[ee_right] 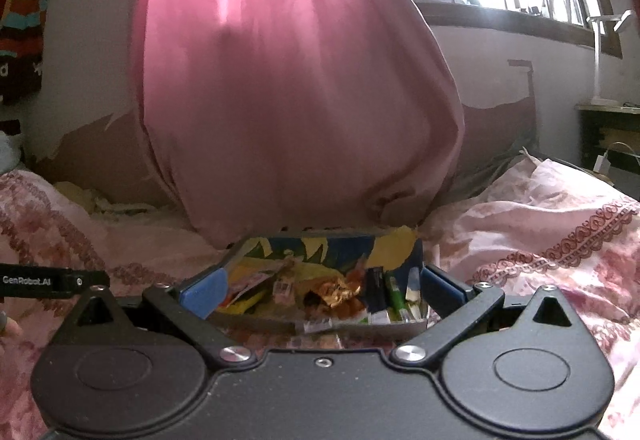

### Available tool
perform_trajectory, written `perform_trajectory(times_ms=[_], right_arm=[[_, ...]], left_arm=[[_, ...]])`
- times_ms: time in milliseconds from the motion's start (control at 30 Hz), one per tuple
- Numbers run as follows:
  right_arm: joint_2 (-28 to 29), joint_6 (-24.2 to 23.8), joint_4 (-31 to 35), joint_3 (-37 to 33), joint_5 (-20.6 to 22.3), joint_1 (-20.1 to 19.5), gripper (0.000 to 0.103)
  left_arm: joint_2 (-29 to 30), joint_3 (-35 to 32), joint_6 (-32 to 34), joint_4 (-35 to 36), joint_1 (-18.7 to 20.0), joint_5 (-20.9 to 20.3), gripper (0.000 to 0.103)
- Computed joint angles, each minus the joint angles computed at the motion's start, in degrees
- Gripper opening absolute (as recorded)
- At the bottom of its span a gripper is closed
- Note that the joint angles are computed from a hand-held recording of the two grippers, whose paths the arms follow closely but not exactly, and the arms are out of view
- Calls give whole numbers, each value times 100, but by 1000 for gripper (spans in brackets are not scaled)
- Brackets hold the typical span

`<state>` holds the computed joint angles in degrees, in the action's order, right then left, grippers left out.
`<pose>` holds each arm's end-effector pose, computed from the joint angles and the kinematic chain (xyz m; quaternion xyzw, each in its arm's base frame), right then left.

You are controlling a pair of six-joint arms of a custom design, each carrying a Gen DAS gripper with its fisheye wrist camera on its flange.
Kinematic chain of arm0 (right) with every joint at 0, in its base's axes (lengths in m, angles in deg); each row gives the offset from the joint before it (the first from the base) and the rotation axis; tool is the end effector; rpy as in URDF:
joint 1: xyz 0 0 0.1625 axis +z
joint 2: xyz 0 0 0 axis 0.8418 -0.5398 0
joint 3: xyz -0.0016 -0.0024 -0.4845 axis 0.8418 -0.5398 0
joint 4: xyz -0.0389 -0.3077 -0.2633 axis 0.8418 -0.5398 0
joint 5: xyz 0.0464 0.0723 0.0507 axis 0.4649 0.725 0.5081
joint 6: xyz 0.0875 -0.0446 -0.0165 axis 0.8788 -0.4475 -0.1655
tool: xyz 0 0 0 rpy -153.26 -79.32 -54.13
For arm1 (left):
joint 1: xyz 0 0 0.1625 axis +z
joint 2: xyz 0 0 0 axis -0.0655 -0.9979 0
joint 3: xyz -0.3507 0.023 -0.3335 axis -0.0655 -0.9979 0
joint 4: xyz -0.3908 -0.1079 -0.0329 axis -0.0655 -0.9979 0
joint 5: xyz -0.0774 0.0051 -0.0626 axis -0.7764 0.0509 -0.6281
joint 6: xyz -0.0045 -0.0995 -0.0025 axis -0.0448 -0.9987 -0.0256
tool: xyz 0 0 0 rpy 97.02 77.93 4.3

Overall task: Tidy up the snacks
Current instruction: 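Lift both tools away from the tray box, then move both tools toward the mandarin orange and rice cracker bar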

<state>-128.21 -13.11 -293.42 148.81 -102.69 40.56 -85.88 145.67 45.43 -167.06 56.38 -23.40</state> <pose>0.2230 -0.6585 0.1614 0.3357 -0.7872 0.4946 0.1514 -0.1857 -0.6111 0.2186 0.0617 0.7583 -0.5408 0.3589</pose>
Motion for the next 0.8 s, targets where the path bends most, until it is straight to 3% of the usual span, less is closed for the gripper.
perform_trajectory(times_ms=[267, 567, 800], right_arm=[[-197, -134, -390, 685, -284, 57, 102], [-287, -196, -717, 1224, -595, 123, 102], [-197, -213, -625, 1239, -1019, 208, 102]], left_arm=[[-170, 755, -480, 43, -164, -48, 103], [-18, 1192, -14, -846, -385, 127, 103], [-42, 1439, -550, -358, -469, 369, 103]])
